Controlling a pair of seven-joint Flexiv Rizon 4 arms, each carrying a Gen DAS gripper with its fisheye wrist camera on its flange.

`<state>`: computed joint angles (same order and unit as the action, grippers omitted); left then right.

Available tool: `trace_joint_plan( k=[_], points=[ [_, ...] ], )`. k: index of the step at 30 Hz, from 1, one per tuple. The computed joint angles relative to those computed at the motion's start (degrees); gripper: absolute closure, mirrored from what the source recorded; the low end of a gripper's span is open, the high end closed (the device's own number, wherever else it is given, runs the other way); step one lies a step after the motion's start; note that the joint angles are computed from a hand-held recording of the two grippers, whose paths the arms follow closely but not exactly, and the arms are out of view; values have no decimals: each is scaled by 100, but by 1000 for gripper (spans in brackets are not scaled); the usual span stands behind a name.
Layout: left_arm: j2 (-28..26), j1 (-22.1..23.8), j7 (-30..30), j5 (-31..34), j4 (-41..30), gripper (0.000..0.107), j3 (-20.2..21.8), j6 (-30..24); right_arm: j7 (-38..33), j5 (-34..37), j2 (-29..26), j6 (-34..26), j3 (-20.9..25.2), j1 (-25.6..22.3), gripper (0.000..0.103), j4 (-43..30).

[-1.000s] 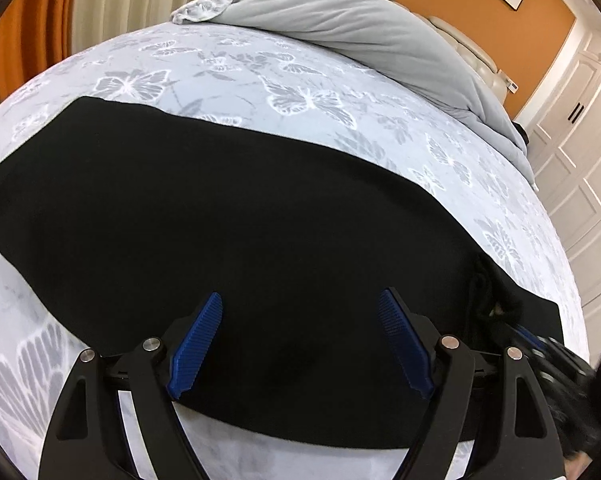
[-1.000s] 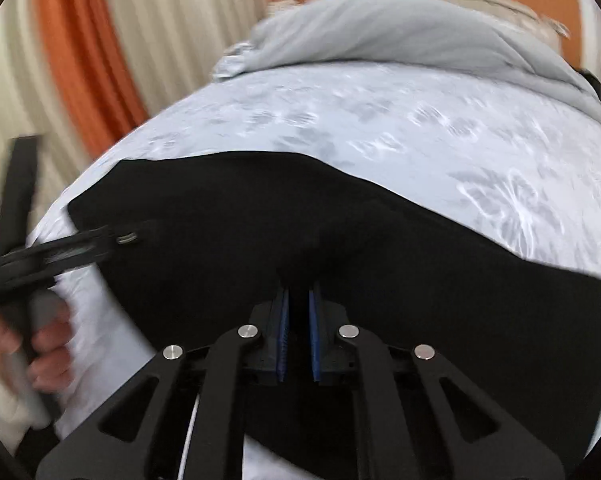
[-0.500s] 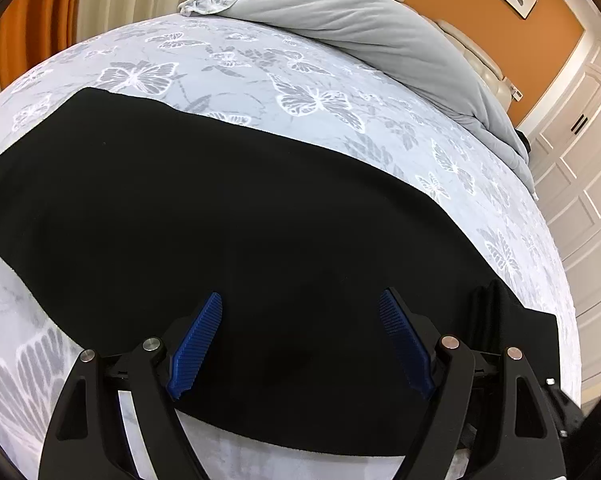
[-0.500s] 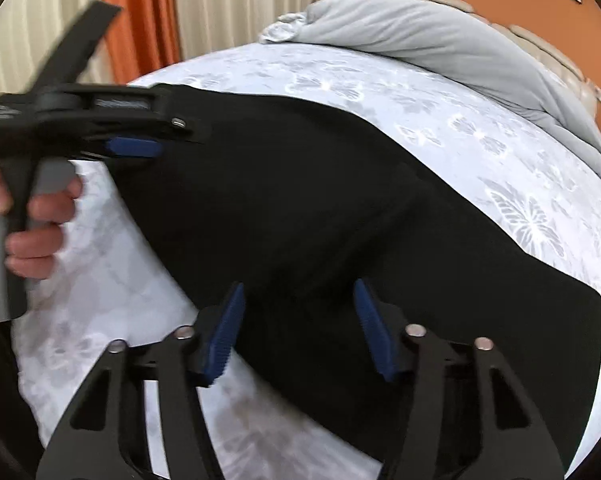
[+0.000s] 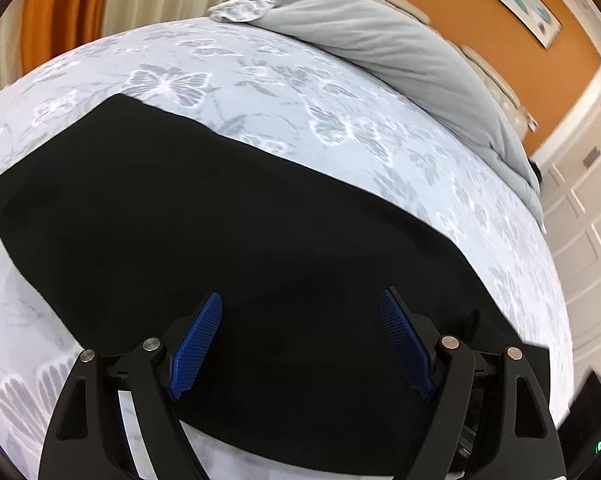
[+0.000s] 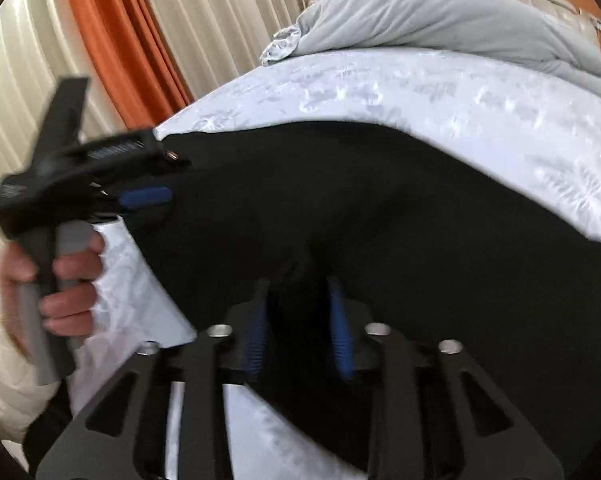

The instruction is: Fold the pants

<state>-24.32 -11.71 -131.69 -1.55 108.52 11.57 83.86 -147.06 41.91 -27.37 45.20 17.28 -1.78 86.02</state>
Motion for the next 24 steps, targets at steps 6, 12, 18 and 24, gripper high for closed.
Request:
trace_joint_plan(
  k=[6, 12, 18, 24],
  points=[
    [109, 45, -222, -135, 210, 28, 97, 177, -1222, 820, 508, 933, -20, -399, 33, 352],
    [119, 103, -63, -124, 173, 28, -28, 101, -1253, 148, 407, 1026, -45, 64, 37, 703],
    [162, 224, -58, -235, 246, 28, -123, 125, -787, -297, 195, 1776, 57, 466, 85, 910],
    [260, -18, -584, -223, 333, 28, 373, 93, -166, 117, 167, 1574, 364, 216, 88, 327]
  ],
)
